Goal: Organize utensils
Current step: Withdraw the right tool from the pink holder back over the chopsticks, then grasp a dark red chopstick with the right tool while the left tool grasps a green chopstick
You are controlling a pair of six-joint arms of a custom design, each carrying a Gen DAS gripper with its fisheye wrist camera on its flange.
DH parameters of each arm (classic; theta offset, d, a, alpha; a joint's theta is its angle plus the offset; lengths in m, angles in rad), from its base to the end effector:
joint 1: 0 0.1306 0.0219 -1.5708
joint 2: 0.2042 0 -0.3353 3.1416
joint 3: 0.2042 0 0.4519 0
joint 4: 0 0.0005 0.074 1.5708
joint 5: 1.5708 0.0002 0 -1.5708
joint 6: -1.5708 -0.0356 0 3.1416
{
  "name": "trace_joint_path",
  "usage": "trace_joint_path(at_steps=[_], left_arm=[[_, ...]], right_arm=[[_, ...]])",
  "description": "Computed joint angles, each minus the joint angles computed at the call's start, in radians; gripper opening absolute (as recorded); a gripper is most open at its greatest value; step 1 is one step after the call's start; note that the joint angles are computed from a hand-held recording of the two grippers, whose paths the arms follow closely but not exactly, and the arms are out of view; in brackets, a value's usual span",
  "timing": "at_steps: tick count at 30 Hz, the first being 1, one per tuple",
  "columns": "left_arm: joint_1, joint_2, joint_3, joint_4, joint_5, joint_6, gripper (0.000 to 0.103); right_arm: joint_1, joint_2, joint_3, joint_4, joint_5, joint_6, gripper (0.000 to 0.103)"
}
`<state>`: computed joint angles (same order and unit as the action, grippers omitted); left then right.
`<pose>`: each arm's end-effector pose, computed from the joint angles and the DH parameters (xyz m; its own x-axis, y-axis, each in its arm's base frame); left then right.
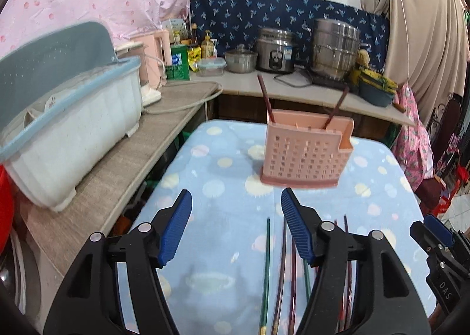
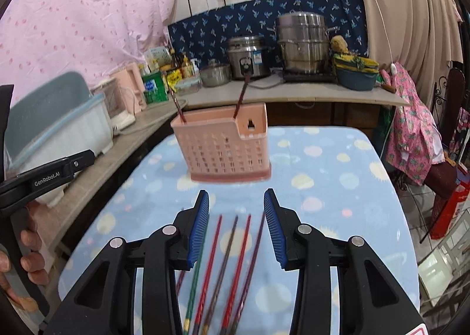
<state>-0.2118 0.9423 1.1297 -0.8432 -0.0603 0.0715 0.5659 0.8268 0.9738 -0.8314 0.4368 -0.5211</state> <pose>0.4056 -0.0855 0.4534 -0.6063 0.0574 -0.7932 0.1202 0.9926 -0.0200 0.3281 0.1900 0.4171 -0.5669 0.1743 -0.8051 0.0843 0.9845 0.1538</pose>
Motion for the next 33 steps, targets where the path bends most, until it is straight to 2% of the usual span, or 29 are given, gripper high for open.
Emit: trace_joint_path(at_steps=[8, 16, 24, 28, 33], left_arm=[[0.01, -0.08, -0.136, -0.024, 0.006, 0.003, 0.06], [0.024, -0.136, -0.239, -0.077, 0.026, -0.005, 0.06], [0.031, -0.152, -0.275, -0.11, 0.029, 0.004, 0.06], [0.035, -0.149, -0.278, -0.119, 0.039, 0.005, 0.06], [0.035, -0.15, -0.284, -0.126, 0.039, 0.004, 0.06]], right_arm=[[0.051, -0.033, -0.104, -0.084, -0.014, -0.099, 0.038], [0.087, -0.025, -0.174, -0.12, -0.033, -0.162, 0.038], [0.092, -0.008, -0.185, -0.12, -0.05, -0.17, 0.035], [0.094, 0.013, -0.18, -0.128, -0.045, -0.165, 0.027], [0.1, 0.017, -0.18, -0.124, -0.043, -0.161, 0.026]])
